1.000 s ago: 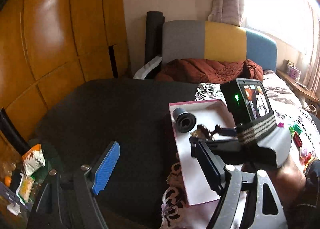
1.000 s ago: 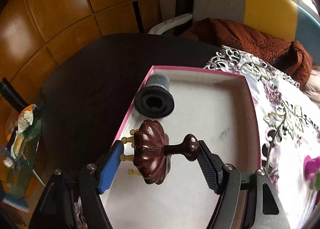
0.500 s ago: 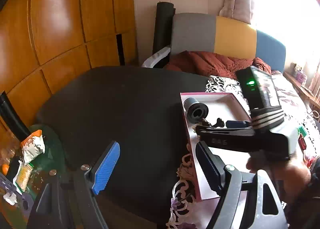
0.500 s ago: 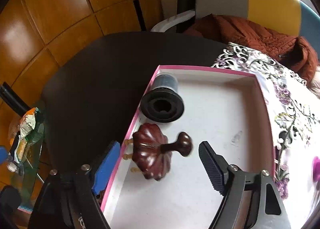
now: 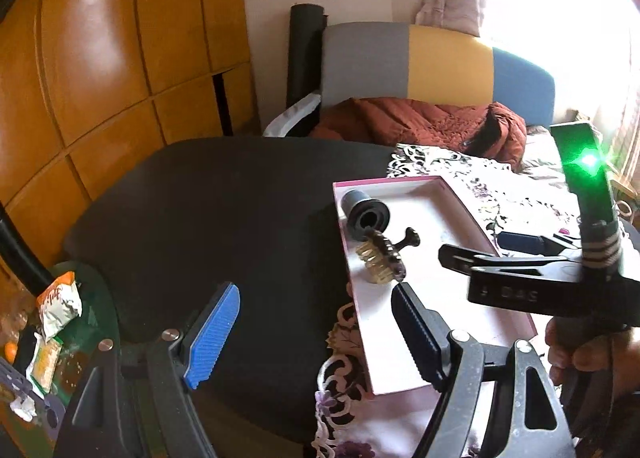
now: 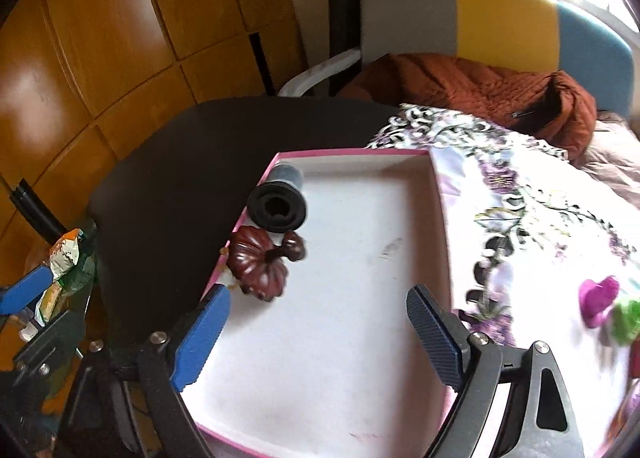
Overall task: Organize rigid objects
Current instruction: 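Move the left gripper to the orange cubes and grasp them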
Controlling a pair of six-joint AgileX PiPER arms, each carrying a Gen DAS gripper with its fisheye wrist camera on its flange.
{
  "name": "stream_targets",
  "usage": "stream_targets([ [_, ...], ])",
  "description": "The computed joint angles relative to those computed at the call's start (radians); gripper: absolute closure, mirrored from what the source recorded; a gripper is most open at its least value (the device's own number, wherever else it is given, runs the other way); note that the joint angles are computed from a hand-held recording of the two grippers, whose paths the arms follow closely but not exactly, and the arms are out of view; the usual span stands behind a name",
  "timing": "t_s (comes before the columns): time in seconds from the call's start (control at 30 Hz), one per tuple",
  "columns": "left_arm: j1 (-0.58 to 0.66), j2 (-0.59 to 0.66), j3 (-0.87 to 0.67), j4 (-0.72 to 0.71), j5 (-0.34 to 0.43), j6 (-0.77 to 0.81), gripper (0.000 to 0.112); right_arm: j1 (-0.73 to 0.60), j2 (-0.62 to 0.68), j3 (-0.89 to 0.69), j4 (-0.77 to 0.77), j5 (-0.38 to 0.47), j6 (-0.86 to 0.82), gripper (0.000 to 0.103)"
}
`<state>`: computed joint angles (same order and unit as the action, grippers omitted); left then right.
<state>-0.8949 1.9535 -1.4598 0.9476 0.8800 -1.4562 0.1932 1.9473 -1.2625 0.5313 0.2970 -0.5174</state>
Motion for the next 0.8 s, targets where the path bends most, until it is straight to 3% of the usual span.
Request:
stream_targets([
  [0.37, -0.049, 0.072, -0.121, -0.033, 0.010, 0.118, 0.033, -0.185, -0.175, 0.190, 0.218, -0.033, -0.271, 0.011],
  [0.57, -0.065, 0.136, -0.225, -0.098, -0.019, 0.238, 0.033, -0.370, -0.252, 0.243, 0.331, 0.003, -0.408, 0.010],
  [0.8, -0.073, 0.235, -0.392, -0.271, -0.094, 0.488, 0.033, -0.643, -0.309, 0.236, 0.368, 0.072, -0.434, 0.006],
])
